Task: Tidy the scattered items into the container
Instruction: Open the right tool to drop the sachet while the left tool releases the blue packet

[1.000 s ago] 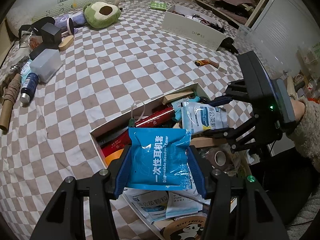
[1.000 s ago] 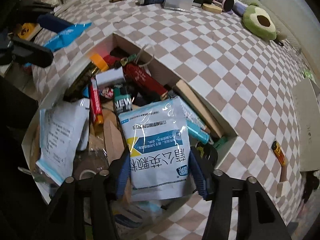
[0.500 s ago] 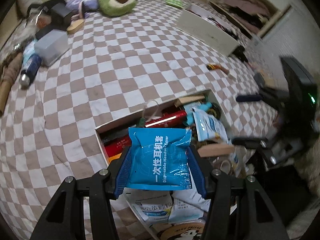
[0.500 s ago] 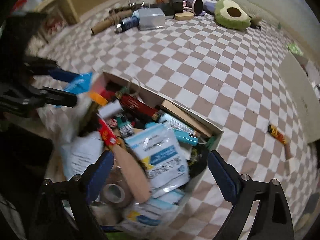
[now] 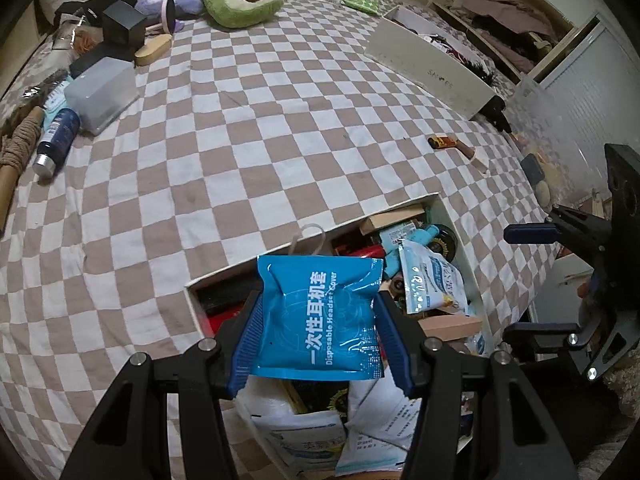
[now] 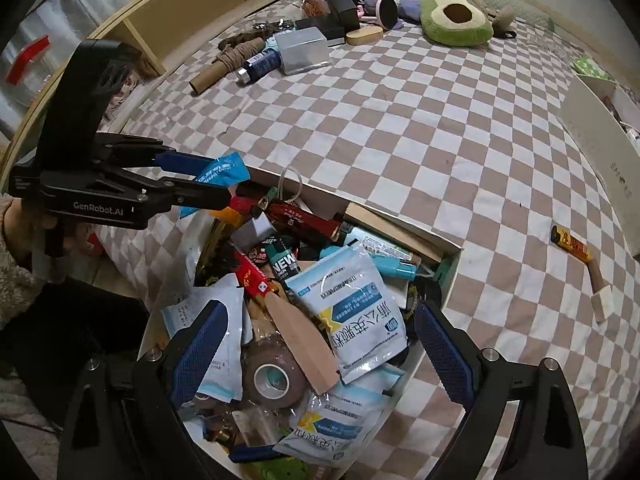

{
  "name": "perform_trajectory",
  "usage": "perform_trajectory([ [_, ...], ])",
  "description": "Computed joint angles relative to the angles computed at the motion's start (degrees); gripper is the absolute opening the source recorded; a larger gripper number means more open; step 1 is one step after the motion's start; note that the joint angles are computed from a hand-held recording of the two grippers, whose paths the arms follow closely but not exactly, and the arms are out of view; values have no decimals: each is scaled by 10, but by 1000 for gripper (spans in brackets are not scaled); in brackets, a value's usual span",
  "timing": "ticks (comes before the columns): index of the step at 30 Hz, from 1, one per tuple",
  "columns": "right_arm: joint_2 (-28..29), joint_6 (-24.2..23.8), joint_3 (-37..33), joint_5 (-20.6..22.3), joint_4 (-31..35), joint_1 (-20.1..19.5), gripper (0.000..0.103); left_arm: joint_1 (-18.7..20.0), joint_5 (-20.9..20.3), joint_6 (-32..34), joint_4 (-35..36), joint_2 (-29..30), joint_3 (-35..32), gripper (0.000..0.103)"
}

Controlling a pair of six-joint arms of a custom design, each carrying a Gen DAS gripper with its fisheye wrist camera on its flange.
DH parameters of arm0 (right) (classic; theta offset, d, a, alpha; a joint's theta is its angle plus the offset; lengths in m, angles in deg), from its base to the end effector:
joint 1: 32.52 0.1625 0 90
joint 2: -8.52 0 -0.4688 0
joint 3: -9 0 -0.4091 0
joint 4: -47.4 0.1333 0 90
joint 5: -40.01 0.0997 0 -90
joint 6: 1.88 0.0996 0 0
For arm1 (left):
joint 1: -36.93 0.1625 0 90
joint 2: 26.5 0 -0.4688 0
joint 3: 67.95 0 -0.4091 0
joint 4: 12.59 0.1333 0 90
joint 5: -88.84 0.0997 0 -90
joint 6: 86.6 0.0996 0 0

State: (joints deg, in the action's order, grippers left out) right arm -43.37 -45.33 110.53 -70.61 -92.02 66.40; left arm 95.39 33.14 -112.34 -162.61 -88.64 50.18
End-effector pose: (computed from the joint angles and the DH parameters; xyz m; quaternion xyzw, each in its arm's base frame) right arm 0.1984 -0.6305 0.1260 0.4345 -0.8827 -0.0549 0.1703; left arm -0.1279 -0.5705 0.1628 0.0380 0.9542 -0.1707 0.2425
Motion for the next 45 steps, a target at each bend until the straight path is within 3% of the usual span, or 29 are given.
perform_trajectory([
  [8, -3, 7, -4, 0, 9, -5, 95, 7, -47, 6, 46, 26, -24, 55],
  [13, -3, 7, -5, -1, 11, -7, 95, 3, -38, 11, 61, 38, -30, 57],
  [15, -4, 6, -5, -2, 10, -7, 95, 0, -14, 13, 57, 40, -28, 68],
  [18, -4, 6, -5, -1, 14, -7, 95, 7, -25, 8, 56, 37, -29, 84],
  [37, -8, 4, 9, 2, 1, -1, 95, -6, -27, 3, 36, 12, -8, 85],
  [40, -12, -7, 20, 7, -22, 1, 103, -12, -22, 8, 24, 5, -1, 85],
  [43, -14, -10, 23, 15, -20, 2, 103, -22, -11, 22, -5, -4, 14, 102],
  [45, -13, -12, 24, 10, -20, 5, 103, -30, 0, 37, -26, -9, 24, 103],
])
